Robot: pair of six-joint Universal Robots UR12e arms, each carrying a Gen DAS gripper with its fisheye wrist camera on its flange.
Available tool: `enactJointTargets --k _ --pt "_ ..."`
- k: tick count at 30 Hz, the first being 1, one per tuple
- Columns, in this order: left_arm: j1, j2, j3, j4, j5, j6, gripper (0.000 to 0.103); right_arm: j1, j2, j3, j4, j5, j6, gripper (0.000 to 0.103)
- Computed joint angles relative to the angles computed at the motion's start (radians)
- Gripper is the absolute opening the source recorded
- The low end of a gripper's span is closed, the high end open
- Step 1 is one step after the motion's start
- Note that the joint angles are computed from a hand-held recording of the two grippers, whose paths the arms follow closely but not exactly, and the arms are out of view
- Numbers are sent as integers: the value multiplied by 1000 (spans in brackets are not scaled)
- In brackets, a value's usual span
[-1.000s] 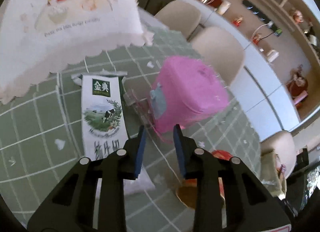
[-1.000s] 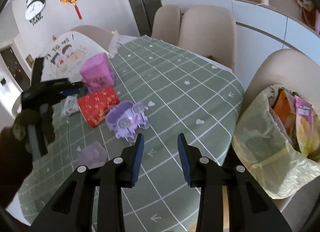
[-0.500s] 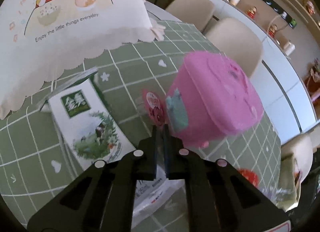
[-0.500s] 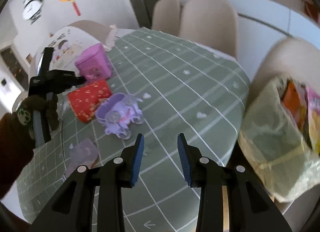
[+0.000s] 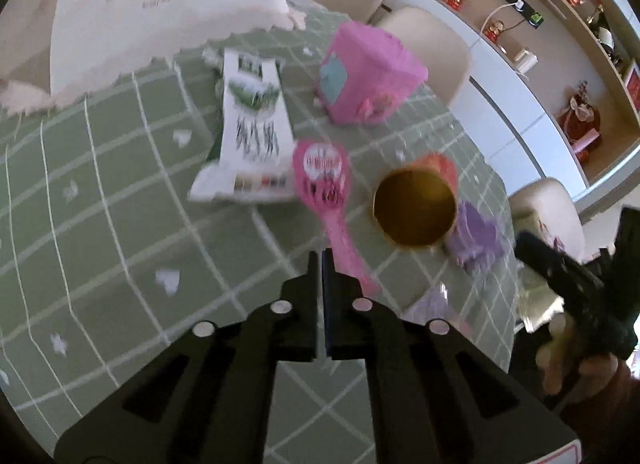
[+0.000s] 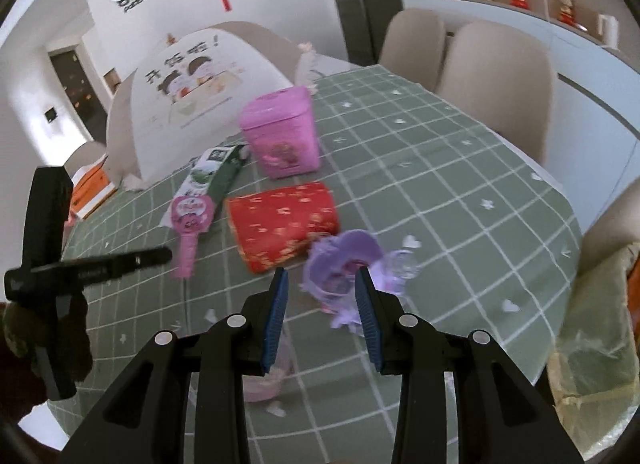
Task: Collect trash
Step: 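Move both grippers back over the table toward the remaining items, then grasp a clear plastic strip with the left gripper while the right grasps a pink wrapper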
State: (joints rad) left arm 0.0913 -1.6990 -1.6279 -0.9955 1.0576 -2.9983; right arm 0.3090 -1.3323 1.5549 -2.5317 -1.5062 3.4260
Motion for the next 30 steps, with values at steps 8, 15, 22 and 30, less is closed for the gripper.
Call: enactJointTargets --k 8,15,22,30 --pt "8 -16 4 41 -60 -60 31 19 -12 10 4 -55 -5 33" --pt "-37 -75 57 74 19 -221 38 2 -37 50 1 -60 58 34" --pt "-51 -72 71 84 16 -178 10 12 -31 30 -23 -90 -11 34" --pt "-2 -9 13 137 -21 -202 10 41 1 -23 37 -53 -74 34"
